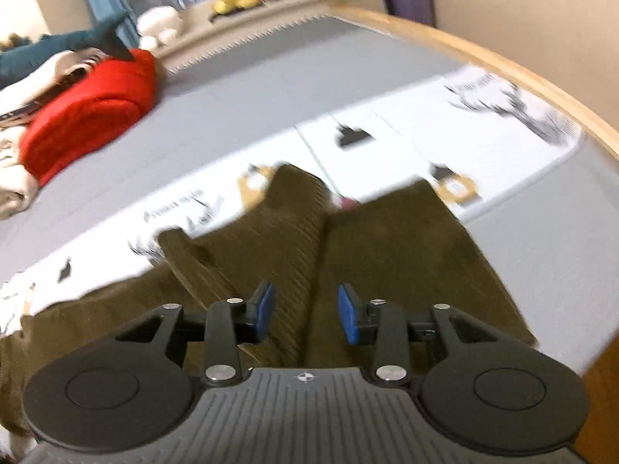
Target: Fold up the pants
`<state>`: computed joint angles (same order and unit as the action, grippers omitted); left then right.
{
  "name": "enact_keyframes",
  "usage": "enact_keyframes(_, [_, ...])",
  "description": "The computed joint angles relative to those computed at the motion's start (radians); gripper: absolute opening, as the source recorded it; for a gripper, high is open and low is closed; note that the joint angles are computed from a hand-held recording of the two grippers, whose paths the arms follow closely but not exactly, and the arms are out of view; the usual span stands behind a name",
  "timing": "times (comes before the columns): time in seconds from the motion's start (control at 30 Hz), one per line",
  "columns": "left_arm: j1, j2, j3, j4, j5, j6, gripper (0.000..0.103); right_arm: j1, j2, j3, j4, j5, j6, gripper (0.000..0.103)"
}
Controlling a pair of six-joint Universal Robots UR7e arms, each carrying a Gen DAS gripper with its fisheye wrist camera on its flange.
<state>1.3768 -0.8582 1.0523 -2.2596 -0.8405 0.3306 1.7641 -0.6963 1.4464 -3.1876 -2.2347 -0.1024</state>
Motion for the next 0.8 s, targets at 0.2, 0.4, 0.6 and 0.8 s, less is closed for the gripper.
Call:
enact_keyframes(0.2, [0.010,0.008,-0.019,0.016,0.009,-0.005,0.056,0.020,0.174,-0.236,0.157,-0.015,-0.080,0.051])
enact_keyframes(0.4, [0.021,0.022,-0.059,0.035,0.023,-0.013,0.058,0.056,0.405,-0.567,0.261,-0.137,-0.290,0.055])
enact_keyframes(0.6, [0.025,0.045,-0.104,0.049,0.024,-0.027,0.058,0.053,0.516,-0.738,0.192,-0.261,-0.403,0.013])
enact_keyframes(0.8, [0.015,0.047,-0.089,0.025,0.005,-0.010,0.058,0.024,0.396,-0.574,-0.267,-0.353,-0.310,0.009])
